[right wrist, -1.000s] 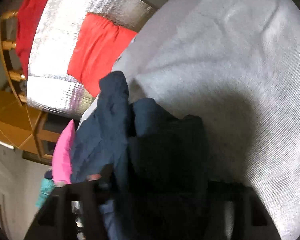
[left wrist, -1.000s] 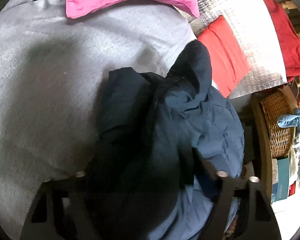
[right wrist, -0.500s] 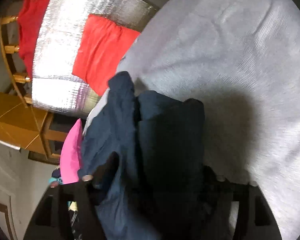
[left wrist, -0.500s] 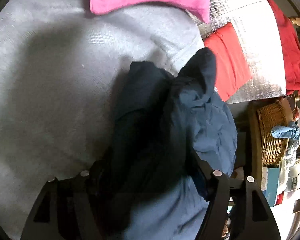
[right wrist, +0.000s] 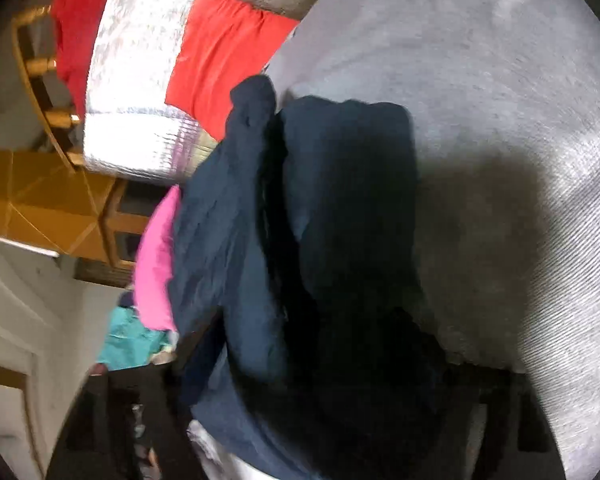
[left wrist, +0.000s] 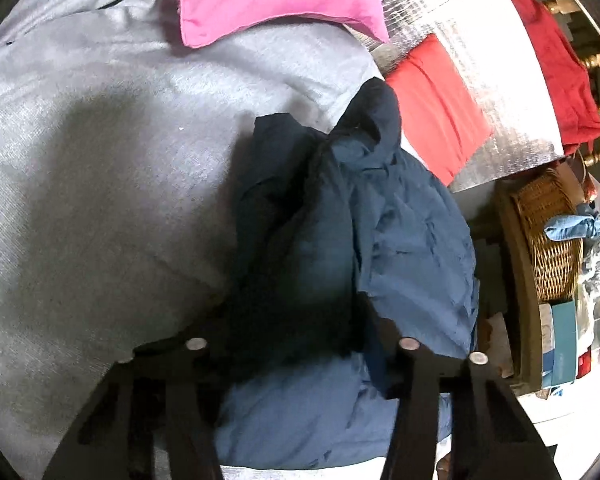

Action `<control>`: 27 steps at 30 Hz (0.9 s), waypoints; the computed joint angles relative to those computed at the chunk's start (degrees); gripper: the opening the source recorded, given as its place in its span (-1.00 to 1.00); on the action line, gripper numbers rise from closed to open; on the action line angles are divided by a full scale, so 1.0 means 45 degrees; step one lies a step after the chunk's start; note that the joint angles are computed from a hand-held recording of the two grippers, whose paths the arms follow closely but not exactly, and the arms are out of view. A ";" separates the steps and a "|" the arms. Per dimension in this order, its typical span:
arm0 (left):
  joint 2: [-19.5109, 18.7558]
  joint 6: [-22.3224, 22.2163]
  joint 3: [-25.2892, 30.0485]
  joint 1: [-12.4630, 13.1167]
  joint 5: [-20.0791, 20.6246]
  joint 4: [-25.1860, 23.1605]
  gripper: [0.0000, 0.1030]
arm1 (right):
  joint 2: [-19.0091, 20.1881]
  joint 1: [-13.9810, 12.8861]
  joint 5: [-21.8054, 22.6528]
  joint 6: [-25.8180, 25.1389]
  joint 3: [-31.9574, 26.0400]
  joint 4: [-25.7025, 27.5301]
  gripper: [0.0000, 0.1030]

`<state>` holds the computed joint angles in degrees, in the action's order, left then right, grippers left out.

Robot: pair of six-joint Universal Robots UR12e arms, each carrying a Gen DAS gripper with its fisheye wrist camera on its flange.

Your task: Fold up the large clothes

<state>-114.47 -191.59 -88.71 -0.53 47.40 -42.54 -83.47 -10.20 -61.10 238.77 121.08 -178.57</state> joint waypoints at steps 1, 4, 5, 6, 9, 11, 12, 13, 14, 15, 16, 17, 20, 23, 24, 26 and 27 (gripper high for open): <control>0.0040 -0.0004 -0.0061 0.0013 -0.0042 0.0147 -0.24 | -0.0052 0.0180 -0.0392 -0.0229 -0.0136 0.0339 0.09; 0.0301 0.0143 -0.0335 0.0027 -0.0062 0.0461 -0.45 | -0.0358 0.0512 -0.1301 -0.0826 -0.0406 0.1254 -0.17; 0.0310 0.0172 -0.0319 0.0011 -0.0036 0.0481 -0.48 | -0.0445 0.0576 -0.1490 -0.0859 -0.0431 0.1298 -0.20; 0.0253 0.0104 -0.0218 -0.0084 0.0048 0.0529 -0.52 | -0.0526 0.0627 -0.1653 -0.0907 -0.0435 0.1309 -0.23; 0.0424 0.0271 -0.0357 0.0022 -0.0072 0.0325 -0.55 | -0.0726 0.0767 -0.2039 -0.1123 -0.0535 0.1594 -0.25; 0.0542 0.0413 -0.0454 0.0087 -0.0173 0.0180 -0.56 | -0.0816 0.0793 -0.2133 -0.1224 -0.0568 0.1767 -0.26; 0.0658 0.0524 -0.0564 0.0128 -0.0186 0.0116 -0.56 | -0.0883 0.0794 -0.2127 -0.1208 -0.0536 0.1818 -0.26; 0.0672 0.0570 -0.0549 0.0129 -0.0146 0.0075 -0.57 | -0.0900 0.0787 -0.2099 -0.1178 -0.0546 0.1847 -0.26; 0.0808 0.0739 -0.0670 0.0185 -0.0079 0.0008 -0.57 | -0.0952 0.0780 -0.2042 -0.1141 -0.0513 0.1871 -0.26; 0.0899 0.0800 -0.0759 0.0144 0.0081 0.0052 -0.57 | -0.1000 0.0765 -0.1975 -0.1163 -0.0475 0.1893 -0.26; 0.1062 0.0896 -0.0920 0.0102 0.0282 0.0112 -0.57 | -0.1097 0.0768 -0.1929 -0.1195 -0.0420 0.1961 -0.26; 0.1190 0.0989 -0.1055 0.0109 0.0389 0.0152 -0.58 | -0.1143 0.0788 -0.1897 -0.1189 -0.0398 0.2011 -0.26; 0.1608 0.1184 -0.1572 0.0172 0.0733 0.0431 -0.58 | -0.1389 0.0793 -0.1689 -0.1169 -0.0096 0.2093 -0.26; 0.2032 0.1391 -0.2089 0.0217 0.1202 0.0674 -0.58 | -0.1648 0.0854 -0.1486 -0.1045 0.0230 0.2179 -0.26; 0.2132 0.1435 -0.2220 0.0235 0.1288 0.0771 -0.58 | -0.1721 0.0892 -0.1467 -0.1009 0.0318 0.2190 -0.26; 0.2369 0.1515 -0.2555 0.0305 0.1386 0.0983 -0.58 | -0.1913 0.1040 -0.1549 -0.0952 0.0469 0.2296 -0.26; 0.2510 0.1606 -0.2767 0.0347 0.1459 0.1108 -0.58 | -0.2003 0.1077 -0.1566 -0.0935 0.0547 0.2341 -0.26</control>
<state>-103.18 -184.36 -101.16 1.03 53.97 -37.56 -92.48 -5.35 -68.14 234.56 123.54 -168.04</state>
